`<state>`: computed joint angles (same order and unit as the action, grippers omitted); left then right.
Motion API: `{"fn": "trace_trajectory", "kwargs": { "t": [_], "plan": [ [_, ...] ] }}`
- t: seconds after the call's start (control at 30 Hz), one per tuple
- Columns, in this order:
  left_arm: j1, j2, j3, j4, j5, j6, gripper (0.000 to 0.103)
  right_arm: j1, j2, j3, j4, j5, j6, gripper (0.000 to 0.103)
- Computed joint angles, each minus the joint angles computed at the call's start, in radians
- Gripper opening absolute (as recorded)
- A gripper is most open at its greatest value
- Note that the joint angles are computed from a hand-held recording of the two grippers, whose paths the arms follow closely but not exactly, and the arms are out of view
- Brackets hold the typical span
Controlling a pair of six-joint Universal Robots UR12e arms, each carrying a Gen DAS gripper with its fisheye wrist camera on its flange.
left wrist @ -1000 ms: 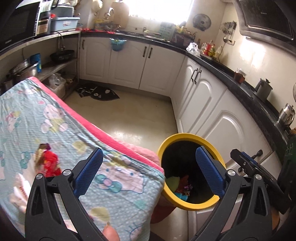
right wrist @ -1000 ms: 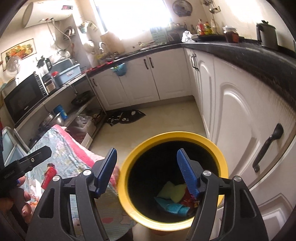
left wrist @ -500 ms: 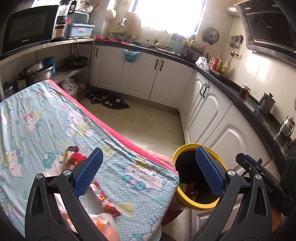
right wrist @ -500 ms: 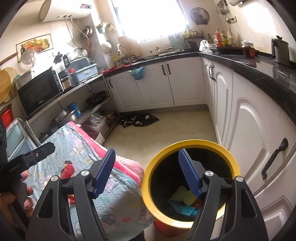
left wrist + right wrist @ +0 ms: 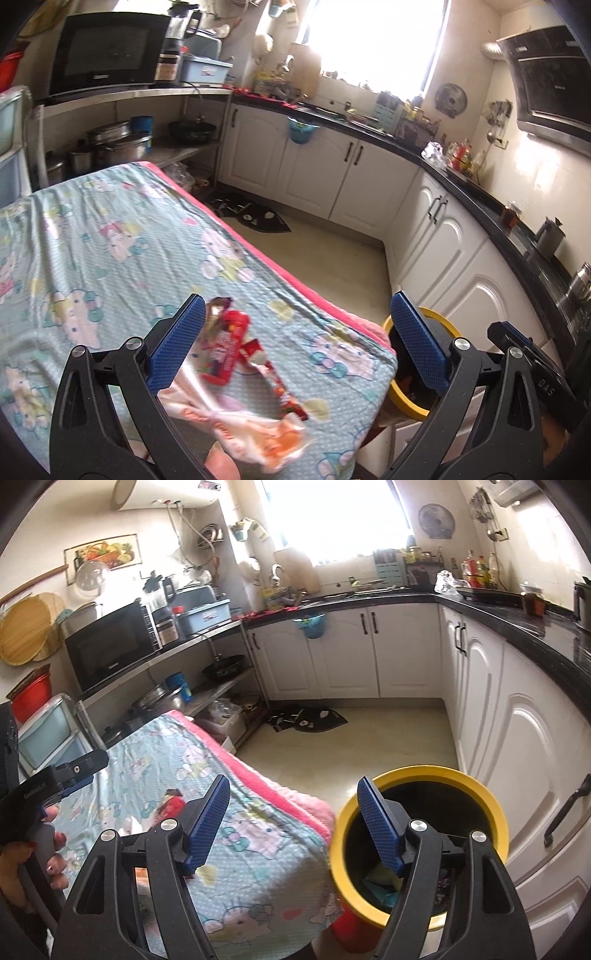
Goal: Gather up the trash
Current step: 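Move both open tools back over the bed toward the white plastic bag, then grasp a brown candy wrapper with the left tool while the right tool grasps the white plastic bag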
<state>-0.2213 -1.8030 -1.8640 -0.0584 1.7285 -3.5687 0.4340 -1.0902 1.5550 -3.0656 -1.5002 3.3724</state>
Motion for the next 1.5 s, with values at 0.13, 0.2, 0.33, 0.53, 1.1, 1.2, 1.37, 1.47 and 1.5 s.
{"fn": "trace_trajectory", "kwargs": {
  "t": [0.13,0.2,0.33,0.53,1.1,1.2,1.37,1.47,1.5],
  "plan": [
    [0.013,0.019,-0.023,0.005,0.013,-0.014,0.092,0.009,0.005,-0.014,0.013,0.034,-0.017,0.069],
    [0.02,0.027,-0.034,0.006,0.018,-0.022,0.092,0.012,0.006,-0.016,0.015,0.047,-0.027,0.069],
    [0.034,0.045,-0.056,0.004,0.029,-0.032,0.092,0.023,0.011,-0.028,0.029,0.091,-0.055,0.069],
    [0.053,0.068,-0.084,-0.023,0.04,-0.037,0.092,0.042,0.022,-0.046,0.063,0.154,-0.085,0.07],
    [0.145,0.148,-0.214,-0.124,-0.118,-0.074,0.092,0.086,0.062,-0.097,0.26,0.28,-0.224,0.073],
    [0.16,0.157,-0.237,-0.136,-0.17,-0.072,0.087,0.091,0.073,-0.11,0.294,0.294,-0.235,0.073],
    [0.185,0.167,-0.272,-0.153,-0.275,-0.057,0.068,0.098,0.088,-0.124,0.338,0.299,-0.243,0.073],
    [0.194,0.169,-0.288,-0.163,-0.332,-0.045,0.063,0.098,0.097,-0.137,0.356,0.307,-0.248,0.073],
    [0.197,0.169,-0.294,-0.165,-0.353,-0.042,0.062,0.1,0.1,-0.14,0.361,0.303,-0.253,0.073]
  ]
}}
